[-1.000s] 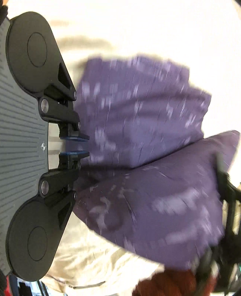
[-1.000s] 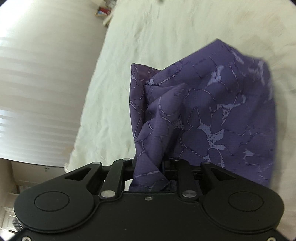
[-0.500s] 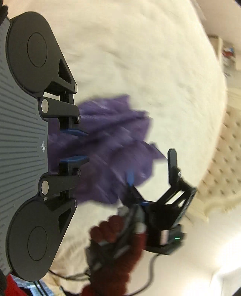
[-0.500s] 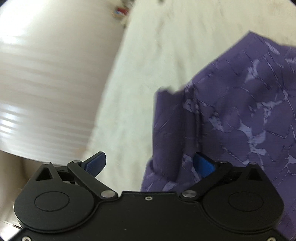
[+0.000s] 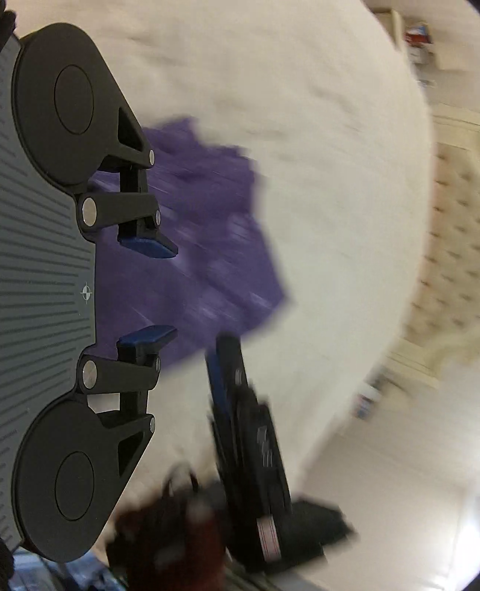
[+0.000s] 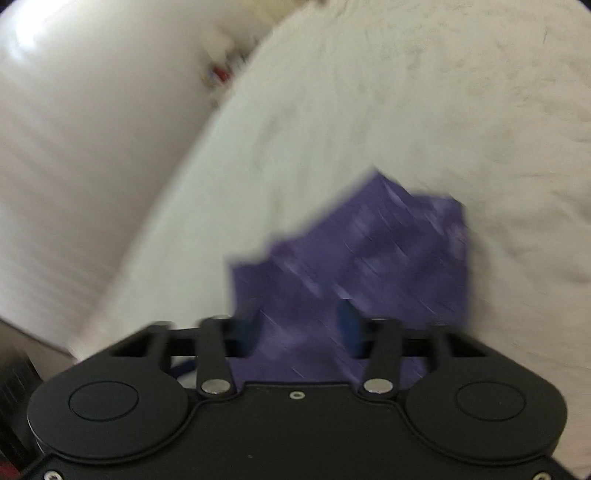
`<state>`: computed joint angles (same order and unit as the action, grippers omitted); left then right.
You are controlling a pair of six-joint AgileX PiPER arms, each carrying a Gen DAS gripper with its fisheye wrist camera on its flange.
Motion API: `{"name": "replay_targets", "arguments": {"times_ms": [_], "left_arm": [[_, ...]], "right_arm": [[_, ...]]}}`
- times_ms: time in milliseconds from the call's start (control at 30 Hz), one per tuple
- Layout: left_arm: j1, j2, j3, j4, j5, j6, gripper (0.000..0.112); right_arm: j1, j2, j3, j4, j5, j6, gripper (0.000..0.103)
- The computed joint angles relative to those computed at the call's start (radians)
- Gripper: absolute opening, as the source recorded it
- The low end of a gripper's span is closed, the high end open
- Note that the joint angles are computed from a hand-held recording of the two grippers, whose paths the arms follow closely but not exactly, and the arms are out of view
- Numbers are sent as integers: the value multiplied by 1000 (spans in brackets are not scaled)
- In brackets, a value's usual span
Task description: Fold large clothes
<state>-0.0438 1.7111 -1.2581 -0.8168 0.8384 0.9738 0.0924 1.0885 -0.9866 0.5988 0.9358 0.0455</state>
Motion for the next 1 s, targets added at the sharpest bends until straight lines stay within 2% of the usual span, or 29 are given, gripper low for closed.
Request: {"name": "replay_targets", "arguments": {"times_ms": [67,100,200,267,333,433,500,633,700,733,767,833,1000], "left_arm": [[-17,27,29,138,-39,-69,38],[-15,34,45,182,-43,-90,38],[18,42,87,174,-46,-73,38],[37,39,99,129,-45,-38,38],[48,35,109,105,-42,-29,38],[53,29,133,69,-54,-18,38],[65,21,144,50,-50,-6,38],[60,29,141,31,-61,1,38],[60,37,143,17,-70,5,38],[62,34,148,11,-73,4,38],[62,33,154,4,-78,8,38],[64,22,173,-13,-93,21,38],[61,18,191,-11,-123,6,39]], "right_arm": [[104,-10,51,-112,-14,64,50],[128,-8,81,-135,5,62,50],[246,4,132,-213,-26,120,50],[259,22,76,-236,-3,153,51],[249,28,23,-209,-27,96,54],[281,99,-94,-200,-64,73,79],[325,170,-172,-198,-70,82,78],[449,356,-364,-318,-43,152,77],[493,442,-456,-390,20,202,72],[506,472,-479,-417,38,220,50],[511,495,-500,-435,55,232,9],[501,536,-542,-426,73,233,10],[445,594,-537,-311,-5,204,10]]}}
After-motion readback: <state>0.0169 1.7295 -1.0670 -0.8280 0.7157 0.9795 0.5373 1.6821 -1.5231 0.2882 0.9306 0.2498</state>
